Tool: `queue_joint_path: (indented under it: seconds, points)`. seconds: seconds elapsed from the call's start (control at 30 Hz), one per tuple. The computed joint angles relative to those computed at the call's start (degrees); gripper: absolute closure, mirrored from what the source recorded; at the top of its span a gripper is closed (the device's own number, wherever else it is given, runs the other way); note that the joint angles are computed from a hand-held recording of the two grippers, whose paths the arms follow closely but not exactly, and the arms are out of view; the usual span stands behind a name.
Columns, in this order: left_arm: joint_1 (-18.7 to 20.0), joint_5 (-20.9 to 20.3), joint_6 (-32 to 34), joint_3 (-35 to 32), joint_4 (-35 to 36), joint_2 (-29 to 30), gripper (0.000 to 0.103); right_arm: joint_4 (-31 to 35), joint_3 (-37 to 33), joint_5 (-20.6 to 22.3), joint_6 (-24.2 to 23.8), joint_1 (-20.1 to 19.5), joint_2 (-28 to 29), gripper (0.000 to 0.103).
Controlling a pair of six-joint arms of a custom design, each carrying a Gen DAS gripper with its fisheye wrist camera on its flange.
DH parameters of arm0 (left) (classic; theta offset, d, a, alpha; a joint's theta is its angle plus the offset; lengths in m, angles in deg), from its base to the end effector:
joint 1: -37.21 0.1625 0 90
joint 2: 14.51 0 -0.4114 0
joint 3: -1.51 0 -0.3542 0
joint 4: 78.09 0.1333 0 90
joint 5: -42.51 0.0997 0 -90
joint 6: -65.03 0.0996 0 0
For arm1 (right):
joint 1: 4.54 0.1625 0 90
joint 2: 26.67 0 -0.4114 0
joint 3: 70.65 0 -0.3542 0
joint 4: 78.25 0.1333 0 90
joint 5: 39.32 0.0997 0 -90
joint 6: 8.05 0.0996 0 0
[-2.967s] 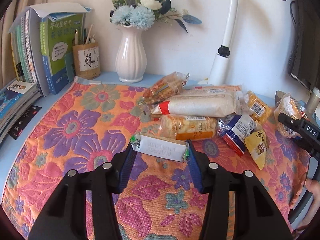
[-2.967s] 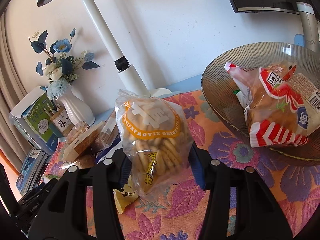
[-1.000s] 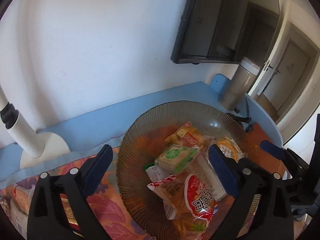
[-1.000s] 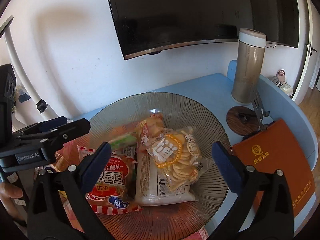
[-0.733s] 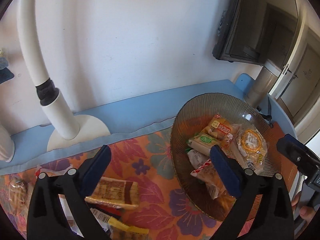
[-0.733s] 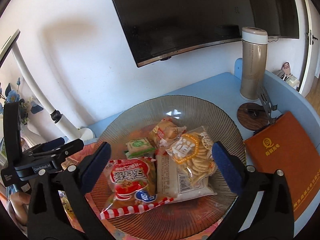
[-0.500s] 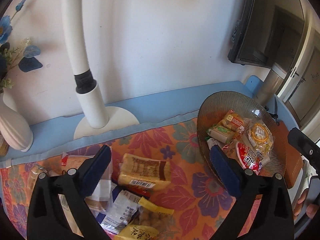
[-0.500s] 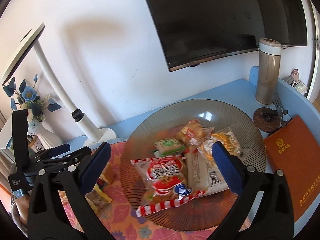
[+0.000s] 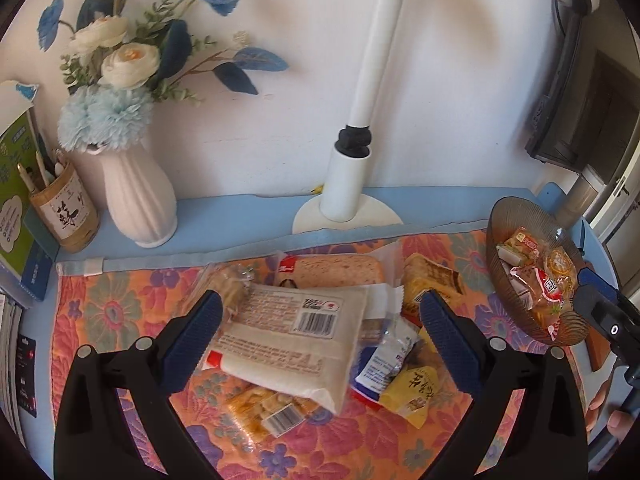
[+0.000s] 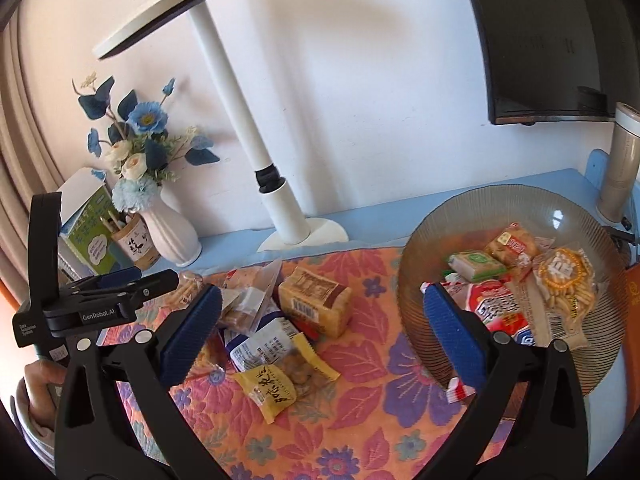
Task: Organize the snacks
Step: 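Move both tools back over the remaining snacks on the cloth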
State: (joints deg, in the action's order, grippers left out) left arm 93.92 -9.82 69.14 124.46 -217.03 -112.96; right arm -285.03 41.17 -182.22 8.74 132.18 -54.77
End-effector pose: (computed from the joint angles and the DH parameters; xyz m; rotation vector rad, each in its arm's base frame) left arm -0.0491 -0.4286 0.3920 0.6296 2.4390 -0.7424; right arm 0.4140 -0.3159 0.0082 0.2731 -2.3726 1.2148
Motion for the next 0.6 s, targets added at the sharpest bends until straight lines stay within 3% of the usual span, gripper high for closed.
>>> queue_joint_path:
  seconds: [0.27, 0.4, 0.6]
  points:
    - [7.78, -3.24, -1.05, 1.06, 1.61, -4.16, 0.005, 3.06, -3.35, 4.34, -2.75, -0.79, 4.96, 0.003]
    - [12.16, -7.11, -0.97, 2.65, 0.10, -4.93, 0.005, 4.18, -4.13, 5.91, -5.61, -1.42, 7.09, 0.003]
    - [15.81, -10.08, -0.08, 6.45, -2.26, -5.12, 0.005, 8.60, -4.93, 7.12, -9.66, -2.91, 10.15, 0.003]
